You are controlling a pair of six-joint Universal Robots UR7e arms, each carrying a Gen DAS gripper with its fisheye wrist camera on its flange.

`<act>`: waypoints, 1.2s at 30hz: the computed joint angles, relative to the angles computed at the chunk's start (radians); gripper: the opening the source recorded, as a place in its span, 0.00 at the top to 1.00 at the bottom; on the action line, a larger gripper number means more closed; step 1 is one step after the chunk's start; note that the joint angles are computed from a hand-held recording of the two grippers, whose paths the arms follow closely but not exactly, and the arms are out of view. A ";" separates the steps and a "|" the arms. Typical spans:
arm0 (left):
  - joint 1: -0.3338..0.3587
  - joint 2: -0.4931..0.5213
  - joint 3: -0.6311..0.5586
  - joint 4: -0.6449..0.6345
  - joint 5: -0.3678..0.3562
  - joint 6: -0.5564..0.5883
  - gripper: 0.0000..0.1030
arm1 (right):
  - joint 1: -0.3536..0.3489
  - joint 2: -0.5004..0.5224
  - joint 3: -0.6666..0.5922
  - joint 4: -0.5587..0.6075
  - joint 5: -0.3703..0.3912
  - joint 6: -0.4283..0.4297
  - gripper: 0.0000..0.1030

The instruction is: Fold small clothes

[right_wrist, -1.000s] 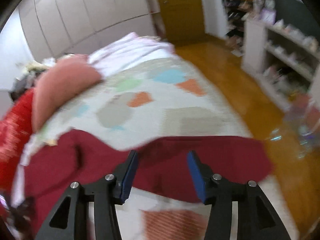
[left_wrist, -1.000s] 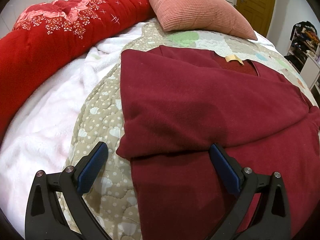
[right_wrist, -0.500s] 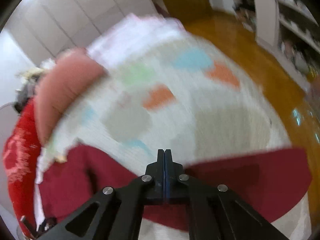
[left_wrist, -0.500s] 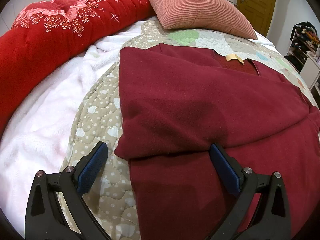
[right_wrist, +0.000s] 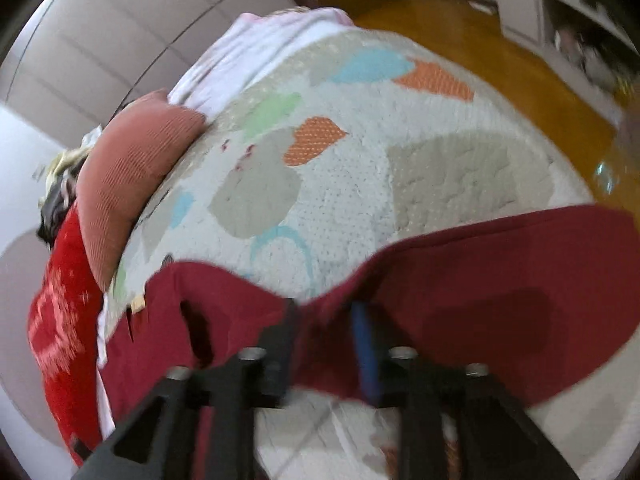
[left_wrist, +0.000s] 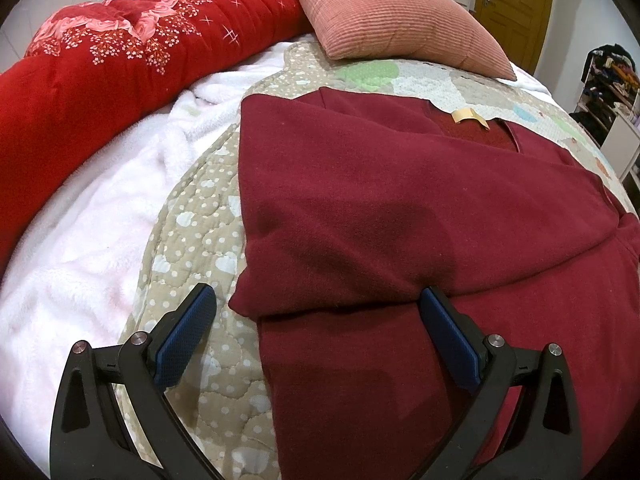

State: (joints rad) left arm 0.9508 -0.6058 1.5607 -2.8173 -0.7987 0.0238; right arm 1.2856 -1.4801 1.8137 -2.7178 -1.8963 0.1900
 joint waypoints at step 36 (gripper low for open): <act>0.000 0.002 -0.003 0.001 0.004 0.000 0.01 | 0.073 -0.222 0.228 -0.250 -0.138 -0.172 0.28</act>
State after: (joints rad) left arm 0.9511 -0.6043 1.5575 -2.8162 -0.7948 0.0243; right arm 1.3585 -1.7017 2.0420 -2.9676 -2.0338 0.0179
